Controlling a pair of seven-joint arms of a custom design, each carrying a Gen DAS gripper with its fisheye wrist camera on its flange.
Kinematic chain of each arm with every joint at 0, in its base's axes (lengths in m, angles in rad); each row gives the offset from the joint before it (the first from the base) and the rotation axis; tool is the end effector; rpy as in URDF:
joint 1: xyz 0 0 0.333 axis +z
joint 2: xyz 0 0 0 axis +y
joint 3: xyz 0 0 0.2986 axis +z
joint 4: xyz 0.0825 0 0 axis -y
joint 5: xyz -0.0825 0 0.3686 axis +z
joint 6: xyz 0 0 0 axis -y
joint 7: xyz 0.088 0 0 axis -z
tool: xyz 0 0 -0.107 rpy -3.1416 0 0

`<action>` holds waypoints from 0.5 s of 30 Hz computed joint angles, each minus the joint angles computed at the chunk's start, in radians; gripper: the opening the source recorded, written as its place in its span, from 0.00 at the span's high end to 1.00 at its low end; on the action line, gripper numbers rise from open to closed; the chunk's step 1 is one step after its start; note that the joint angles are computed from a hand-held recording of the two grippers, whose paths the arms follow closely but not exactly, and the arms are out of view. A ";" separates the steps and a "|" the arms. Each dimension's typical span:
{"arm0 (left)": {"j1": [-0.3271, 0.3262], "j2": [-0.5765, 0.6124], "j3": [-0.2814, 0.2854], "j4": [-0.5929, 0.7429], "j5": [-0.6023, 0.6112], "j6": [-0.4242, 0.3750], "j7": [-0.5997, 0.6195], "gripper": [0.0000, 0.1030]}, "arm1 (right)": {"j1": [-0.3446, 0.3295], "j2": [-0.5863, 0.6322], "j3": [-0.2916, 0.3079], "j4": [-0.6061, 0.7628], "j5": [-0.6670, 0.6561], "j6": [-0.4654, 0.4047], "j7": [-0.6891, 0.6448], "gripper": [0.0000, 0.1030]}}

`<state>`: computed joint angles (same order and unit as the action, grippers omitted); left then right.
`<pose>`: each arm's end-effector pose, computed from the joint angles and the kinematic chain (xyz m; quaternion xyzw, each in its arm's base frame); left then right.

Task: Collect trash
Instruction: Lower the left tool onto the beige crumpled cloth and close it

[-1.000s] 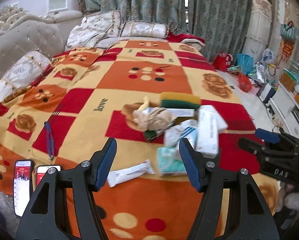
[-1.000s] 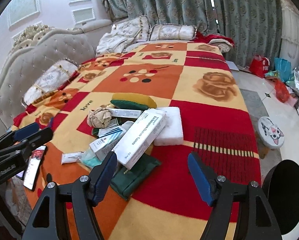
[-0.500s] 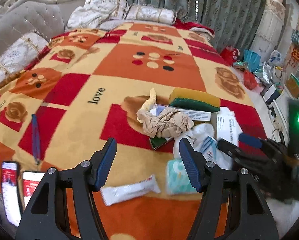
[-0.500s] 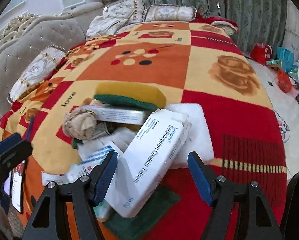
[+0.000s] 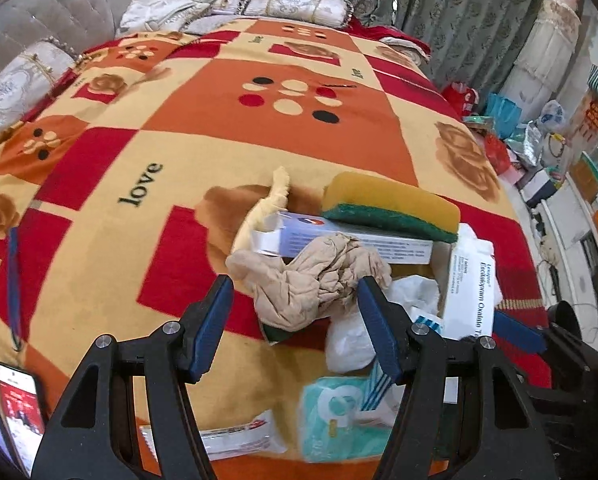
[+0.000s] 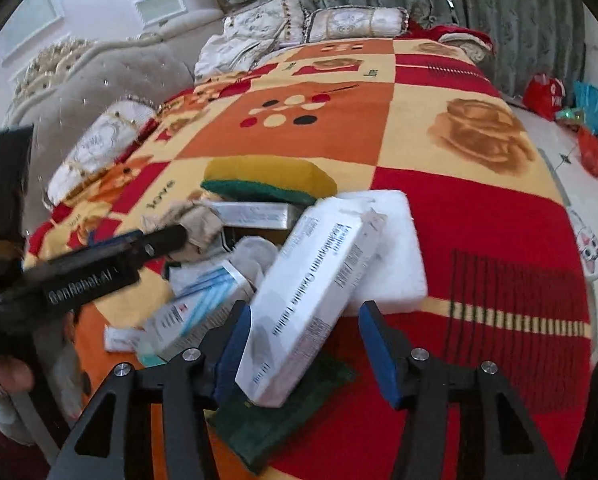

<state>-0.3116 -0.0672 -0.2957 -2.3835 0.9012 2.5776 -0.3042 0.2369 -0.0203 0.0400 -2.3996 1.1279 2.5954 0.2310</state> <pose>0.4006 -0.2951 0.3599 -0.8291 0.4664 -0.2274 0.2082 0.4776 0.1173 0.3302 -0.8499 0.4047 -0.0067 0.3375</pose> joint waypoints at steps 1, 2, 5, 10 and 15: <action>0.003 0.002 0.004 -0.003 0.009 0.028 -0.006 0.64 | 0.009 0.000 0.009 -0.003 0.004 0.029 -0.003 0.47; 0.005 0.005 0.007 -0.003 -0.001 0.045 0.007 0.69 | 0.014 0.002 0.014 -0.005 0.003 0.051 -0.003 0.47; 0.001 0.001 0.002 -0.001 0.002 0.044 0.008 0.74 | 0.036 0.024 0.032 -0.002 -0.018 0.126 0.009 0.46; -0.004 -0.073 -0.015 -0.043 0.000 0.038 -0.007 0.76 | 0.034 0.003 0.025 -0.021 0.047 0.178 -0.126 0.47; 0.002 -0.151 -0.045 -0.073 0.000 0.018 -0.008 0.76 | -0.006 0.022 -0.014 0.015 0.016 0.215 -0.055 0.47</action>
